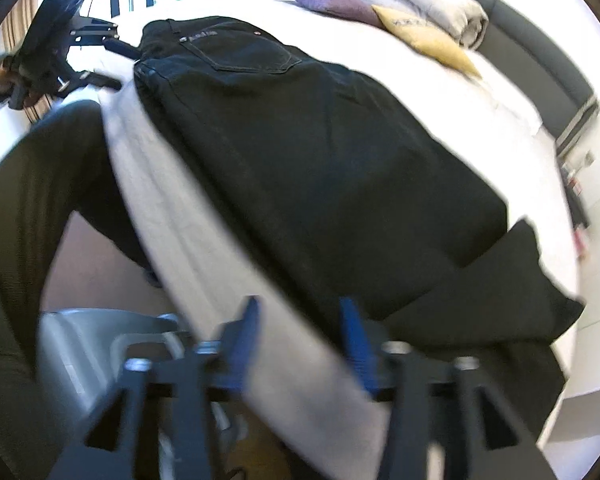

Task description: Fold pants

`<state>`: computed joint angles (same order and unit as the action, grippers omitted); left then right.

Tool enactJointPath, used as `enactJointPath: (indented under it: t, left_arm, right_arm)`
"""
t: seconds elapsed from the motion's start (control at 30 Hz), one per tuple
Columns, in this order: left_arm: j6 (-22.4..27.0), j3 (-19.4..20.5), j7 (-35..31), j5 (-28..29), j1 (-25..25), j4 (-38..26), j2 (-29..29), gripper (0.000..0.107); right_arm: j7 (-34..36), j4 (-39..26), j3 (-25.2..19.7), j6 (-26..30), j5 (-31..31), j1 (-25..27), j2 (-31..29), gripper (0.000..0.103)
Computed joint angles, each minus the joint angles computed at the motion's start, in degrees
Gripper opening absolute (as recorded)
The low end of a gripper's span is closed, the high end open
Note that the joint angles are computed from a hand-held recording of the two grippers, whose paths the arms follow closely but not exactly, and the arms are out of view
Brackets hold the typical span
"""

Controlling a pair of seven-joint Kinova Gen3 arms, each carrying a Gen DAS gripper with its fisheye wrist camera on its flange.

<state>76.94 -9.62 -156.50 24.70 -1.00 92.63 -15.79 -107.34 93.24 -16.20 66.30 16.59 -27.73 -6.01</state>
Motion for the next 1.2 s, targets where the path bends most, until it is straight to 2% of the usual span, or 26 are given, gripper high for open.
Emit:
enactJointPath:
  t: [0.07,0.13,0.2,0.3,0.37,0.43,0.53,0.6,0.67,0.77,0.83,0.87,0.93,1.0,1.13,1.2]
  left_arm:
    - [2.32,-1.51,1.26,1.98,0.54,-2.74,0.56,0.069]
    - [2.73,-3.72,5.62,5.71,2.29,-5.26,1.67,0.069]
    - [2.22,-3.41,10.28,10.37,2.04,-7.43,3.56,0.069]
    - [-2.25,2.81,17.27,11.94,1.13,-9.20,6.77,0.069]
    - [-5.80,8.12,21.93,8.38,2.34,-10.25,9.71,0.069]
    - [-6.97,12.45,26.59,4.32,2.87,-11.01,12.62,0.069]
    - [-6.94,14.40,33.51,-2.67,7.18,-10.79,17.06,0.069]
    - [-10.36,15.58,35.31,-5.59,8.02,-7.90,15.77,0.069]
    - [-11.09,14.94,36.13,-4.83,8.05,-7.31,15.29,0.069]
    - [-12.09,14.80,36.45,-4.43,8.16,-6.96,15.68,0.069]
    - [-13.57,15.41,37.90,-6.04,8.88,-6.73,15.91,0.071]
    - [-13.95,15.39,38.13,-6.28,8.98,-6.37,15.70,0.072]
    - [-15.43,16.12,40.38,-7.49,9.99,-4.57,14.41,0.074]
    - [-16.87,16.32,41.70,-8.13,10.64,-3.54,14.07,0.074]
    - [-17.80,16.12,43.03,-8.73,11.23,-2.42,12.95,0.074]
    - [-18.36,16.03,43.19,-8.60,11.44,-1.83,12.75,0.075]
  right_arm:
    - [-0.69,0.26,0.38,-0.18,-1.67,0.28,-1.57,0.053]
    - [-1.88,0.30,1.61,-1.81,-4.14,1.71,-3.65,0.053]
    - [-3.92,-0.08,2.74,-5.13,-5.73,3.94,-5.04,0.053]
    - [-4.96,-2.05,3.65,-9.96,-7.28,6.41,-3.84,0.053]
    - [-5.03,-3.20,3.42,-13.03,-7.08,6.91,-1.88,0.053]
    - [-4.41,-3.63,3.88,-14.39,-8.43,6.69,0.31,0.053]
    - [-7.62,-3.59,4.70,-9.71,-7.42,5.92,4.28,0.053]
    - [-11.48,-1.29,4.57,-7.39,-5.92,5.99,3.62,0.053]
    - [-13.13,0.76,4.82,-6.57,-5.82,6.26,0.07,0.053]
    - [-16.26,-0.87,4.11,-4.23,-2.74,8.35,-2.37,0.053]
    - [-20.31,-5.54,4.59,-1.74,0.29,11.16,-0.58,0.055]
    - [-22.64,-8.20,5.78,-0.50,2.36,11.73,1.27,0.060]
    - [-25.30,-13.51,6.16,3.68,6.60,12.22,5.56,0.061]
    - [-24.61,-18.81,7.66,7.09,8.46,13.10,10.69,0.061]
    - [-19.29,-29.43,14.80,13.02,6.67,10.12,21.24,0.061]
    - [-17.65,-34.74,16.07,17.25,5.04,10.67,26.35,0.061]
